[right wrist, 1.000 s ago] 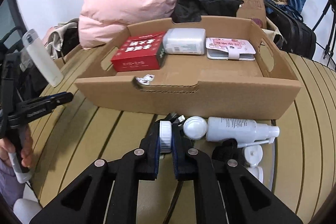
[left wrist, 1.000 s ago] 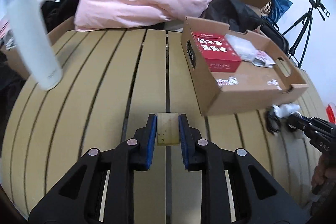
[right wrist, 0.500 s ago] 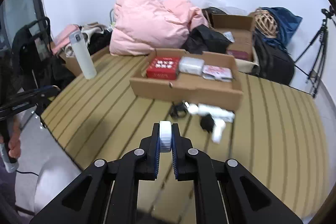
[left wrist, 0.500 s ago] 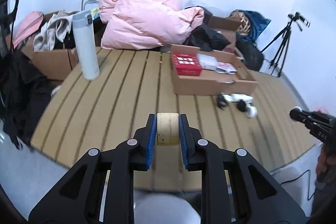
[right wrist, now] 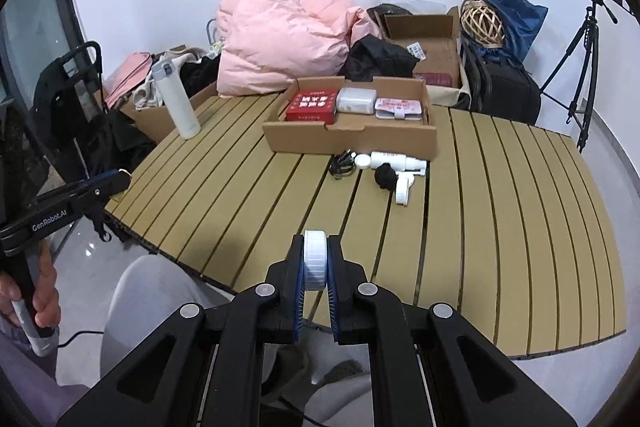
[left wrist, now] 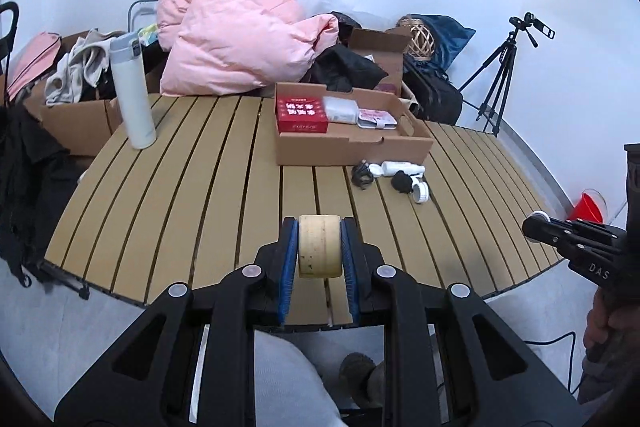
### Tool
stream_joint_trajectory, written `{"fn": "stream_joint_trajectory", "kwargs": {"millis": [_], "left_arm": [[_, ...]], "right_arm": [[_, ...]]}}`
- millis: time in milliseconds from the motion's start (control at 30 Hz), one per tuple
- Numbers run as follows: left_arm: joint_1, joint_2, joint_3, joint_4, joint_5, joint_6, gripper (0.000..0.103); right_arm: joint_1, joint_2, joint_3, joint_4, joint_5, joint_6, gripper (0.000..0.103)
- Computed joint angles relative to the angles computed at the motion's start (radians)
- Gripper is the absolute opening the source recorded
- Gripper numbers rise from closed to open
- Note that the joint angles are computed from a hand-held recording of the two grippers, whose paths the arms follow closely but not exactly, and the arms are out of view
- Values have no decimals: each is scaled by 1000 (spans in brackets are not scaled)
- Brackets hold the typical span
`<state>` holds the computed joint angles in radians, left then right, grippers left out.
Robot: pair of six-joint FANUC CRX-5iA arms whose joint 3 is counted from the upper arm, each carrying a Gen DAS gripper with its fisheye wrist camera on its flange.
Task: Organize objects
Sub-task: 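Carry the sponge and lid into the cardboard tray and open both grippers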
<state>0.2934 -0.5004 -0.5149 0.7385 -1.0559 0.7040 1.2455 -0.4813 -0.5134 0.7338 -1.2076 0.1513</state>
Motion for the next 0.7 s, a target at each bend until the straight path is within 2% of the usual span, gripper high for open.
{"fn": "stream_joint_trajectory", "kwargs": {"millis": [133, 200, 300, 400, 467, 567, 633, 700], "left_arm": [[-36, 50, 45, -1, 11, 27, 18], [-67, 90, 78, 2, 45, 33, 18], [-119, 168, 148, -3, 101, 58, 18], [-170, 288, 263, -24, 110, 115, 18], [-202, 397, 373, -37, 82, 153, 18], [-238, 541, 541, -94, 24, 240, 18], [-262, 645, 667, -135, -26, 303, 18], [-288, 760, 808, -191, -88, 390, 18]], "right_arm": [[-46, -7, 4, -7, 39, 22, 10], [-92, 2, 15, -5, 68, 61, 10], [-184, 37, 58, -25, 122, 157, 10], [-304, 91, 128, -86, 204, 281, 10], [-388, 146, 196, -156, 255, 387, 10], [-512, 252, 342, -330, 296, 580, 10], [-604, 357, 487, -502, 272, 749, 10], [-667, 456, 608, -613, 228, 854, 10]]}}
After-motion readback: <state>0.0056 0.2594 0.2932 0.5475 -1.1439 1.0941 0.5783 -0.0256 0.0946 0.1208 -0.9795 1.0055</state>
